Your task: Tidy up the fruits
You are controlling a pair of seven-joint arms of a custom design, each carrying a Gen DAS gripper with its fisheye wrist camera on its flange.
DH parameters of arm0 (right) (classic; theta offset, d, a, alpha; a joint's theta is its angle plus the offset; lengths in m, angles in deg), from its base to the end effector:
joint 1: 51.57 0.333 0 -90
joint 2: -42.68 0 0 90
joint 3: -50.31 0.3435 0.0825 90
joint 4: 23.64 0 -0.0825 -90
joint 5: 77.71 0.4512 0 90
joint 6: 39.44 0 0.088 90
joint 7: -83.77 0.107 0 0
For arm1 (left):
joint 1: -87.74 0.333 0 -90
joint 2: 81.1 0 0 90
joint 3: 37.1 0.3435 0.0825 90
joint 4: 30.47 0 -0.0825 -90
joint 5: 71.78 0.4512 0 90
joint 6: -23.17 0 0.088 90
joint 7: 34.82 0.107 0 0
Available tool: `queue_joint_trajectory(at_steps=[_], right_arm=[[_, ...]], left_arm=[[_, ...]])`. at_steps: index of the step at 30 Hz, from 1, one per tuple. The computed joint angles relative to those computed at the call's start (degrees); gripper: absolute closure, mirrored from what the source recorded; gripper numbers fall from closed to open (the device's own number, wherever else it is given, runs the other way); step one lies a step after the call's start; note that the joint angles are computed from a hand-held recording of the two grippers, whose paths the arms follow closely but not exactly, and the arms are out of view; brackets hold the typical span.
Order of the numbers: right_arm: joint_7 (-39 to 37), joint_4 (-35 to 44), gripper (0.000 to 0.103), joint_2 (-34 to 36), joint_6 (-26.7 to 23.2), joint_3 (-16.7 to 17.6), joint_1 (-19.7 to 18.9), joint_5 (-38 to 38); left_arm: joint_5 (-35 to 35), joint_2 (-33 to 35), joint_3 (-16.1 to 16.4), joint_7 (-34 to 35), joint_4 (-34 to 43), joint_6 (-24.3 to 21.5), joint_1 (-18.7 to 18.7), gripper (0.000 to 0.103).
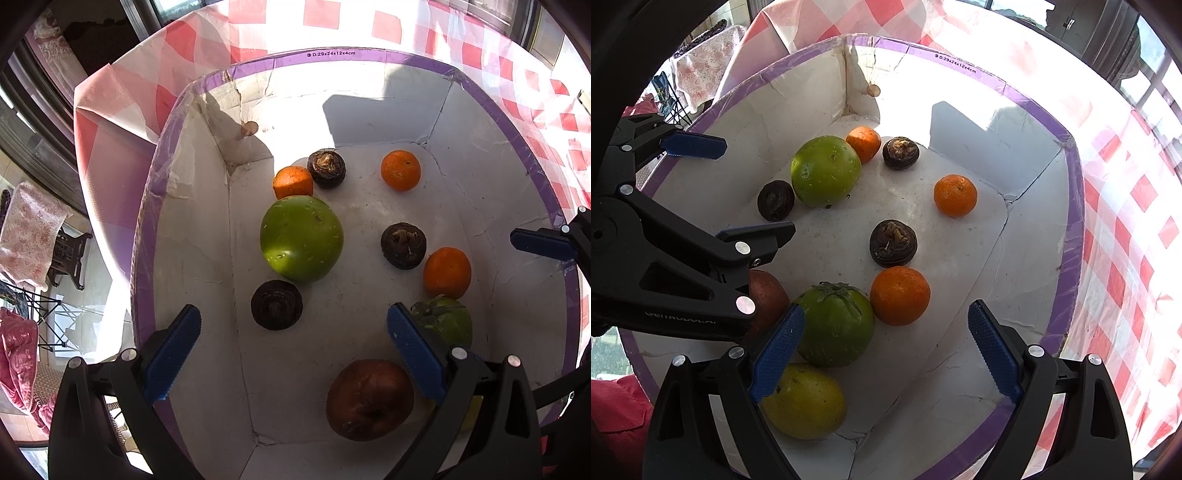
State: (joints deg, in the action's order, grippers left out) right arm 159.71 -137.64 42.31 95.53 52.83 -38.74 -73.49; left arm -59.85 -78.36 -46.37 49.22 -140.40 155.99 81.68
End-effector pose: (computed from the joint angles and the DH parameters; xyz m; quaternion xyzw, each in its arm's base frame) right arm 0.6243 0.1724 0.5041 -0.8375 0.5133 -0.1077 0.1535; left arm 0.6442 -0.1711 0.5050 -0.5915 0.7827 -0.0968 0.1675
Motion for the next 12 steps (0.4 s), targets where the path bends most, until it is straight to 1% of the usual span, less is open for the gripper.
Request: queue_joint_trajectory(at_steps=[2, 5, 7, 9, 11, 12], right_arm=[[0.0, -0.1, 0.017, -0.1, 0.4, 0.0, 0.0, 0.7], [-0.3, -0.4, 0.016, -0.3, 1.1, -0.1, -0.1, 1.4], [-0.7, -0.5, 0.017, -0.4, 1.2, 0.0, -0.1, 1.5], [-1.0, -0.5, 0.017, -0.5, 1.3, -0.1, -0.1, 2.3], [-2.4, -0.5, 0.017, -0.9, 1.3, -0.2, -0.2, 5.2], [-3.9, -0.7, 0.017, -1.3, 1.6, -0.5, -0.4, 8.7]], left_arm=[[-0.2, -0.1, 0.0, 0.3, -0.1, 0.2, 0.0, 0.002], [1.0, 1.0, -0.1, -0.7, 1.4, -1.9, -0.2, 0.002], [1.5, 1.4, -0.1, -2.1, 2.2, -2.7, -0.4, 0.002], [3.8, 1.3, -0.1, -4.9, 2.5, -3.0, -0.7, 0.002], [6.4, 0.9, -0.1, -7.5, 2.6, -3.1, -1.0, 0.002], [8.3, 0.7, -0.1, -9.3, 2.6, -2.8, -1.3, 0.002]])
